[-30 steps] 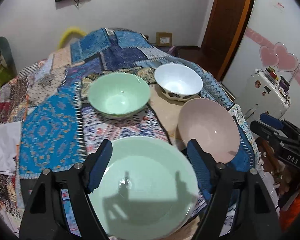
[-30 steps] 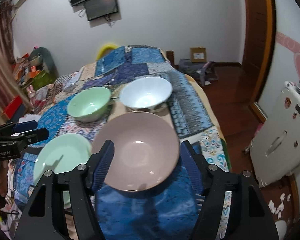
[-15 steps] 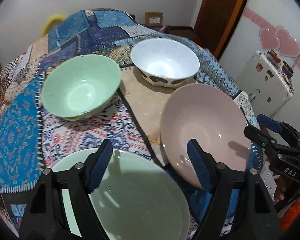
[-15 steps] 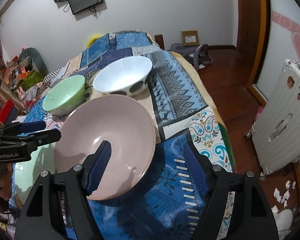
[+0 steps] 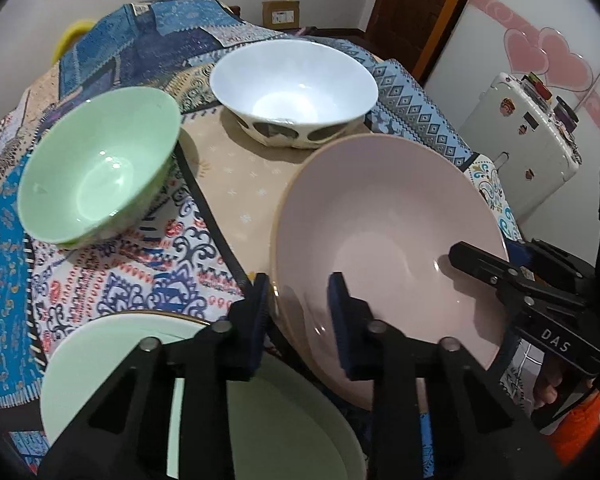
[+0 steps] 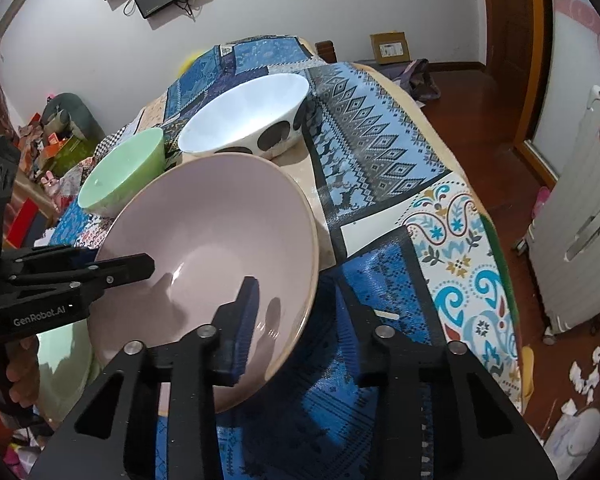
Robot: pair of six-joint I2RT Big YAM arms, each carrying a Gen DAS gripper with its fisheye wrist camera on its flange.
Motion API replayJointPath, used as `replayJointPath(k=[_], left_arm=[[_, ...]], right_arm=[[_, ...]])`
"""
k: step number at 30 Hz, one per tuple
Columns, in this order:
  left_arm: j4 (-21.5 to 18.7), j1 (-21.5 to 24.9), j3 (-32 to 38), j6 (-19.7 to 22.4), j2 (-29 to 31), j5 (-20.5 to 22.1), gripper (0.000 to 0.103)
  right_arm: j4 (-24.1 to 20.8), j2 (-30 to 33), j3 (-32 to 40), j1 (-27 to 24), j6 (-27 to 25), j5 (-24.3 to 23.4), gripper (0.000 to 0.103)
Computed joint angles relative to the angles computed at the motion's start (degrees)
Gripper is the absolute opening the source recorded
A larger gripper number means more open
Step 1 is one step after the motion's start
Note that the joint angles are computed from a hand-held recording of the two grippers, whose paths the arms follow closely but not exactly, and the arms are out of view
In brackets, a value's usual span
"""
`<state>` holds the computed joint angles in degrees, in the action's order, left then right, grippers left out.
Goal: Organize plates and bowls
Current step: 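Lift the pale pink bowl with both grippers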
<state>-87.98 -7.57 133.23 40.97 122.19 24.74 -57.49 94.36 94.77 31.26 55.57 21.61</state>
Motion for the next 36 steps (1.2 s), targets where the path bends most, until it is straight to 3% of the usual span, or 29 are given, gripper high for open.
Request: replayJointPath(k=[4,14,36], left_arm=[[-0.1,-0.1,-0.7,0.4,-0.2,0.1,0.019],[1.9,0.4,-4.3,1.5,-2.9,0.2,0.017],[-0.5,5.8,-3.5,2.0,-7.7,6.0,0.017]], right_arm=[[-0.2,0.5,0.5,0.2,-0.4,-0.6,0.017],[-2.6,0.6,2.2,0.5,1.0,0.4,0.016],[-5.7,3.1,12.2,4.6,-1.3,6.2,0.016]])
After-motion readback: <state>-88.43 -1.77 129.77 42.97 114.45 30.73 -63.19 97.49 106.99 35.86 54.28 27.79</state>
